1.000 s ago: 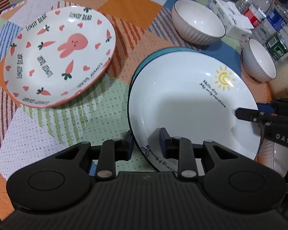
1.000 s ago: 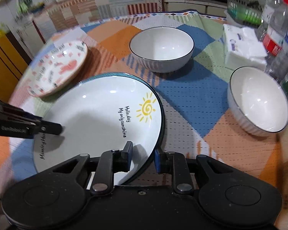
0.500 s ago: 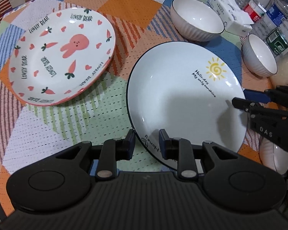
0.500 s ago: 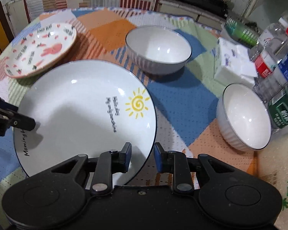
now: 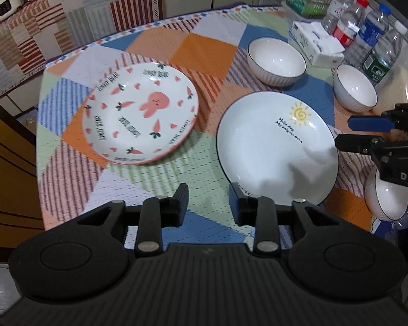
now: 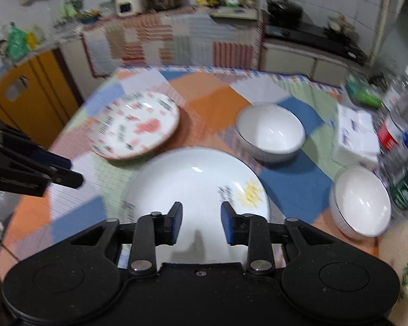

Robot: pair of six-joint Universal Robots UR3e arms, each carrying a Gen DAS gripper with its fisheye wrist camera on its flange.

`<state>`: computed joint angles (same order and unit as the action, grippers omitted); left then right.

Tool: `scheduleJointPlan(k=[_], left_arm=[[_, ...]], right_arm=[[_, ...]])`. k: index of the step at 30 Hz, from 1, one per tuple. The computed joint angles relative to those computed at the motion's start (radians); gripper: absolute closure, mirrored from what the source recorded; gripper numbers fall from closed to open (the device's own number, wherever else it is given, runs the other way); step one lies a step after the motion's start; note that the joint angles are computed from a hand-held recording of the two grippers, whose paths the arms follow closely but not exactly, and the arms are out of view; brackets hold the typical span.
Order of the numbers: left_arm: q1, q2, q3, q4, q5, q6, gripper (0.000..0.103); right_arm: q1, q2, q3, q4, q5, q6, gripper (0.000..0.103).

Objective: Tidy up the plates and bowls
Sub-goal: 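Move both tools to the white bunny-print plate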

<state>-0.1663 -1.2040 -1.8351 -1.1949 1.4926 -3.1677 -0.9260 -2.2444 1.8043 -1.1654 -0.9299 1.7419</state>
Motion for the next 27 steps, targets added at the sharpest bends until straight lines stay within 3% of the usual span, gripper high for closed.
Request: scheduleJointPlan(k=[4,6,7,14,18,20,22,27], left_arm=[[0.092,0.077,0.004,-0.059,-0.040,0.101,0.064],[0.161,0.117,0.009,-0.094,-0.058,0.154,0.062],[0.202,0.136,0.012,-0.110,-0.071,0.183,0.061],[0.465,0.231,-0.076,-0.067,-0.149,0.270,0.031],[0.504,0.185,-0.124,0.012,-0.152,0.265,0.027],[0.483,0.129,-0.142,0.102,-0.122,0.238,0.022],[0.456,0.044,-0.132,0.177,-0.093,0.222,0.020],[0.466,-0.115,-0.150,0.333,-0.125,0.244,0.020]], right_arm=[[-0.007,0.024,-0.099,0.163,0.076,-0.098,0.052],[0.033,0.049,-0.118,0.160,0.101,-0.087,0.051],[0.070,0.068,-0.122,0.130,0.108,-0.057,0.050],[0.344,0.234,-0.081,-0.243,0.178,0.134,0.040],[0.476,0.375,-0.057,-0.534,0.197,0.290,0.038],[0.557,0.481,-0.090,-0.662,0.154,0.402,0.038],[0.635,0.613,-0.194,-0.669,0.084,0.503,0.038],[0.745,0.796,-0.273,-0.787,-0.023,0.697,0.038]])
